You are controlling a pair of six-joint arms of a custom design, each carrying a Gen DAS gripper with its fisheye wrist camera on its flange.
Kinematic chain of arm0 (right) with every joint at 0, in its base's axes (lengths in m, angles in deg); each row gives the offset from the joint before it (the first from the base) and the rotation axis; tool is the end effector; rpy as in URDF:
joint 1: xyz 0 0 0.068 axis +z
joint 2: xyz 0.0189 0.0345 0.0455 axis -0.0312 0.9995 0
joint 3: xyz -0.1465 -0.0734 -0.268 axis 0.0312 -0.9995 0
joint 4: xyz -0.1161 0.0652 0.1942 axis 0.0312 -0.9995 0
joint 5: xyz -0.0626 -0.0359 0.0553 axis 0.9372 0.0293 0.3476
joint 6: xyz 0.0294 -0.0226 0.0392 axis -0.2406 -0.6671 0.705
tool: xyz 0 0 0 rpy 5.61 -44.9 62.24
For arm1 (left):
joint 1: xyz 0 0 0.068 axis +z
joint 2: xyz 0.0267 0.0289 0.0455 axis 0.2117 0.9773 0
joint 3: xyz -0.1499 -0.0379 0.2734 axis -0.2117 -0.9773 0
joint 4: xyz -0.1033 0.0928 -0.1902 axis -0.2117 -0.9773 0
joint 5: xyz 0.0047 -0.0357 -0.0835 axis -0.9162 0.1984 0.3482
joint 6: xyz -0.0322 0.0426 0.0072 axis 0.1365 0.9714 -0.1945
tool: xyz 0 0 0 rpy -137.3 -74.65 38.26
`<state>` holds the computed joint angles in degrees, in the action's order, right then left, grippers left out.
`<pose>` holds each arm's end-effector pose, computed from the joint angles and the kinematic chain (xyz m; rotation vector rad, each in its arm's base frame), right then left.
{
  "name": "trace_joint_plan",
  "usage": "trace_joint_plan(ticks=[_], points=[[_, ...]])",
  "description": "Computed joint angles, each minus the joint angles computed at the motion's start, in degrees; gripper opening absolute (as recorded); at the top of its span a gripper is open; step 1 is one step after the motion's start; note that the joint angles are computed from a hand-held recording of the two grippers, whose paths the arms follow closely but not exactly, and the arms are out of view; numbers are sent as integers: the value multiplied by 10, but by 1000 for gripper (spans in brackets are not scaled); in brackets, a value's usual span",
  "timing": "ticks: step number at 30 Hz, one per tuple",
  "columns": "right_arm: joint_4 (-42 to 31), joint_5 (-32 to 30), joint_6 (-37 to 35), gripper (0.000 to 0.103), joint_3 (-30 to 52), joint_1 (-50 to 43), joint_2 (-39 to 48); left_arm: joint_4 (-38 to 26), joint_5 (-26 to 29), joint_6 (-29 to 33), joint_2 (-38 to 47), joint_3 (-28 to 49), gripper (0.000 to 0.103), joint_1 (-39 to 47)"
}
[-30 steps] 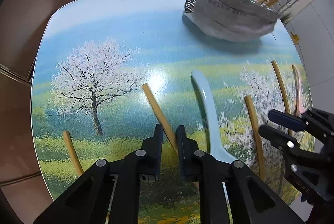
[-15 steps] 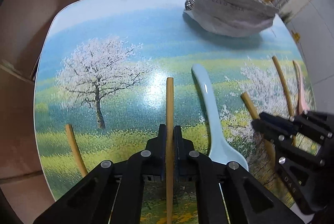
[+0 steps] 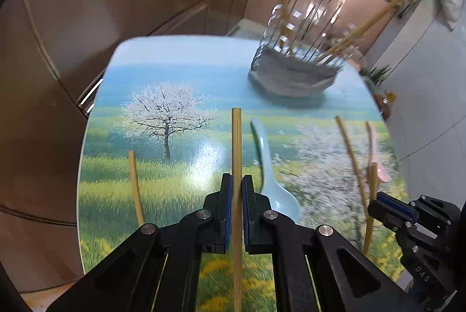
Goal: Organize utensils
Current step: 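Lift both chopsticks and carry both tools over the wire holder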
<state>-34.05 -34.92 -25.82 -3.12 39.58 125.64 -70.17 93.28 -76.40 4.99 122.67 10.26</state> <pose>0.1364 0.1148 0.2711 -0.2193 2.5100 0.3810 0.1793 -0.0154 0.2830 0.2080 2.6382 -0.3464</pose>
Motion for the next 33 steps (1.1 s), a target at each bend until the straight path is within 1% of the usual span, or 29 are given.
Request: trace_joint_plan(ticks=[2,5,6,7,9,10,11,12,14,16,18,20,21,24,25,27,30,33], points=[[-31,24,15,6,-2,23,-59,-21,2,-8,-36,3,6,-4],[-97,87,62,6,29,93,-115,-59,27,7,-81,18,6,23],[-118,118,82,6,45,124,-126,-69,28,3,-86,31,6,21],[-152,153,111,6,64,164,-141,-89,39,9,-104,46,6,32],[-198,216,151,6,102,228,-151,-118,61,15,-121,76,6,52],[-236,248,173,6,128,262,-159,-125,66,8,-123,95,6,51],[-255,276,190,6,144,289,-157,-129,67,-2,-127,107,6,44],[-269,298,194,6,166,304,-154,-139,79,1,-129,126,6,52],[-286,325,193,6,198,320,-150,-152,95,-5,-128,168,6,58],[-285,327,161,6,227,299,-147,-150,105,-19,-119,198,6,55],[-263,301,105,6,249,248,-146,-136,108,-48,-105,232,6,41],[-252,281,64,6,277,208,-139,-120,111,-72,-87,263,6,31],[-231,244,22,6,289,157,-136,-106,111,-87,-77,275,6,25],[-187,153,-62,6,319,34,-120,-56,102,-131,-46,304,6,0],[-177,133,-77,6,327,9,-114,-34,96,-146,-35,312,6,-8],[-147,60,-122,6,349,-78,-93,13,77,-179,-12,324,6,-27],[-98,-28,-163,6,369,-176,-60,94,39,-216,21,330,6,-56],[-55,-78,-185,6,386,-234,-25,171,8,-240,66,338,6,-77]])
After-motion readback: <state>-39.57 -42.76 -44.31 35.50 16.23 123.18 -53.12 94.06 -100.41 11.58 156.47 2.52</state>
